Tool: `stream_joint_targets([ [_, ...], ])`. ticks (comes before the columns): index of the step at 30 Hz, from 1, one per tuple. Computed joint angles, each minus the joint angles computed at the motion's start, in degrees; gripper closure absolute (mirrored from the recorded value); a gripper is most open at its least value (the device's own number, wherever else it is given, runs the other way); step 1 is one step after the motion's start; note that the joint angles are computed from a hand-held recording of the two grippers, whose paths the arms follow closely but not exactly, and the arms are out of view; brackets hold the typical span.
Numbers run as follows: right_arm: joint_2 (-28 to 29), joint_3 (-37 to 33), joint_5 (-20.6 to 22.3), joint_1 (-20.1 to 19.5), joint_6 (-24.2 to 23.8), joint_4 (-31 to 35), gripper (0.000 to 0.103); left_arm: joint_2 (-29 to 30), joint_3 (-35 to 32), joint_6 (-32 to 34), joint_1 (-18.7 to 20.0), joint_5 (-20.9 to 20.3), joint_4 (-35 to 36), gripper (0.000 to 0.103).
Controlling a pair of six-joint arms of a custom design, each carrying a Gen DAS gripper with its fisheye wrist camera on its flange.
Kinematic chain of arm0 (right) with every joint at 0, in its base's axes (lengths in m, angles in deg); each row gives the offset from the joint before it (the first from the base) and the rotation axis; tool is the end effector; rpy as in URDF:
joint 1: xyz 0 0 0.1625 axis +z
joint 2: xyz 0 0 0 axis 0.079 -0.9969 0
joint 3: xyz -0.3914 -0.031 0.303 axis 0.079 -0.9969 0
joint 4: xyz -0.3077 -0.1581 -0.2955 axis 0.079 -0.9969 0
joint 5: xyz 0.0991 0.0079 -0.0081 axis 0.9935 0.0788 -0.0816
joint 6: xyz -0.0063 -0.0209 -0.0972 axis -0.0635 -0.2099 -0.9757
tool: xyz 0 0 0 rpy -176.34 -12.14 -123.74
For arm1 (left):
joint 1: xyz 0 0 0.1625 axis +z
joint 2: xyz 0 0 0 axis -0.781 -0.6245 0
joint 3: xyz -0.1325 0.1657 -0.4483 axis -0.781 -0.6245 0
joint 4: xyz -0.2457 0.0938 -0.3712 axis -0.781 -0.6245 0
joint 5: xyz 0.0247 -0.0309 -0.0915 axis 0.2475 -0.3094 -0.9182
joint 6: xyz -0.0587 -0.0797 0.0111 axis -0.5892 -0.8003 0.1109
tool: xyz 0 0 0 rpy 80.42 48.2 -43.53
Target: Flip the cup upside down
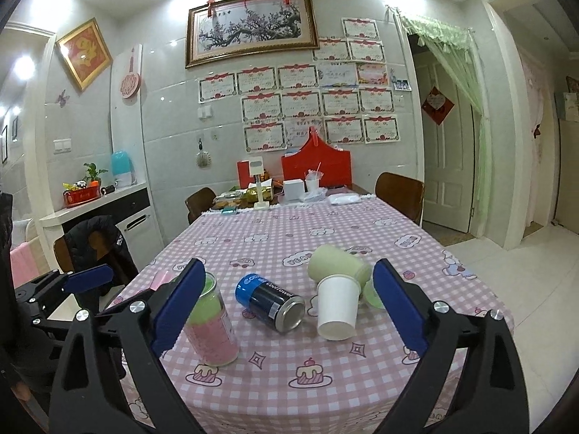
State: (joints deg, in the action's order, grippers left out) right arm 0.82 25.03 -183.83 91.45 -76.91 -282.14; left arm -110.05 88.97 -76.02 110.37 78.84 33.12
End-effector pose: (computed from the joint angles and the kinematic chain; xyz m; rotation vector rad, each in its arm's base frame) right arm 0.1752 -0.6511 0.1382 0.5466 -1.9599 1.5784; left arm -0.2107 -0.6990 0.1183 1.0085 2.1877 -1.2243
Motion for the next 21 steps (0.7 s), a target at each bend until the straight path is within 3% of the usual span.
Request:
stream_joint_targets([
  [21, 1.6, -0.3, 0.7, 0.2, -3.1, -6.2, 0.008, -2.9, 5.7, 4.9, -0.6, 1.3, -10.9, 0.012],
])
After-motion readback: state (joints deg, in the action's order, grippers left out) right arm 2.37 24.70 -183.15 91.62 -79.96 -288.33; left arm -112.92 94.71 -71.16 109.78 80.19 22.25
